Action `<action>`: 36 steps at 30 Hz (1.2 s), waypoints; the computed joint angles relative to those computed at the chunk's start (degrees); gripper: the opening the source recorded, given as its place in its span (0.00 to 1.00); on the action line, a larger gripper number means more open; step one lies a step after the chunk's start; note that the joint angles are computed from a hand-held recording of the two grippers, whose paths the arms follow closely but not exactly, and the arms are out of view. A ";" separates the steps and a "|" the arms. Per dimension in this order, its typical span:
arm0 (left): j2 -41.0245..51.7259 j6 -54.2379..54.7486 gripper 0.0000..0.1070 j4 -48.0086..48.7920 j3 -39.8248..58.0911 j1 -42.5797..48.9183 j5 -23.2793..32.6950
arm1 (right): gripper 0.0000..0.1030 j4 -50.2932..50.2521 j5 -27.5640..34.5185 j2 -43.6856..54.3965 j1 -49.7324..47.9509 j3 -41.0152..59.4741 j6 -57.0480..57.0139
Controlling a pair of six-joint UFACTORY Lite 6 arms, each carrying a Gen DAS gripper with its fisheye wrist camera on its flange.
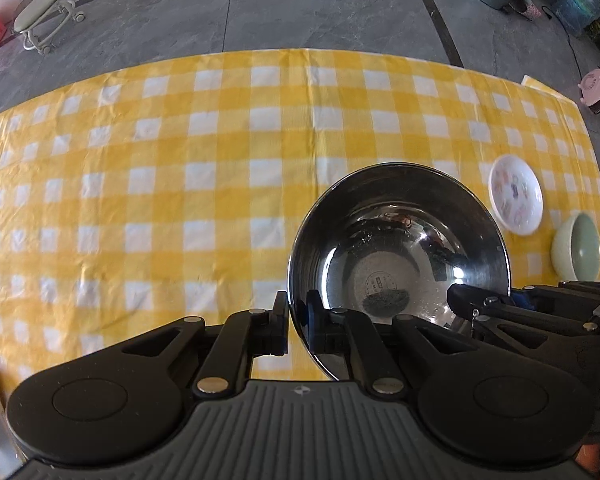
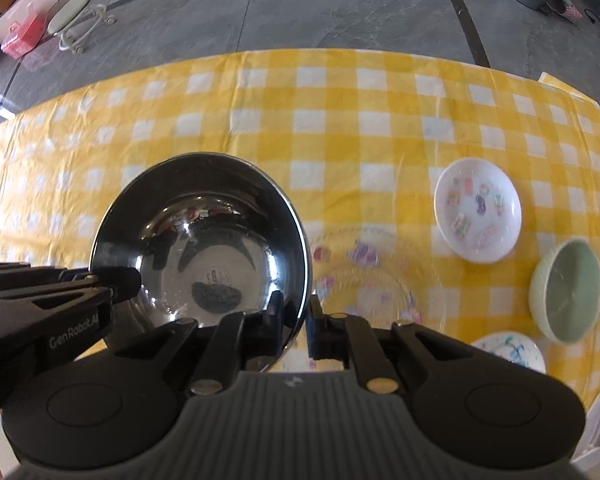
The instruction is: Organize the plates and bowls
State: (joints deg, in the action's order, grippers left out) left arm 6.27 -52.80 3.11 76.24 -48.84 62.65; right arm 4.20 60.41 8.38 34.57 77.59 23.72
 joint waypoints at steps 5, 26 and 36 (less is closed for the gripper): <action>-8.19 -7.76 0.09 0.59 -4.32 -9.25 4.21 | 0.09 -0.99 4.25 -10.40 6.10 -5.94 3.30; -17.30 -37.96 0.12 -1.08 -13.50 -41.94 6.38 | 0.11 -2.33 12.05 -32.48 39.26 -22.74 27.21; -16.71 -39.48 0.13 -1.07 -18.88 -42.73 0.61 | 0.11 -2.69 7.36 -31.67 42.87 -28.22 30.24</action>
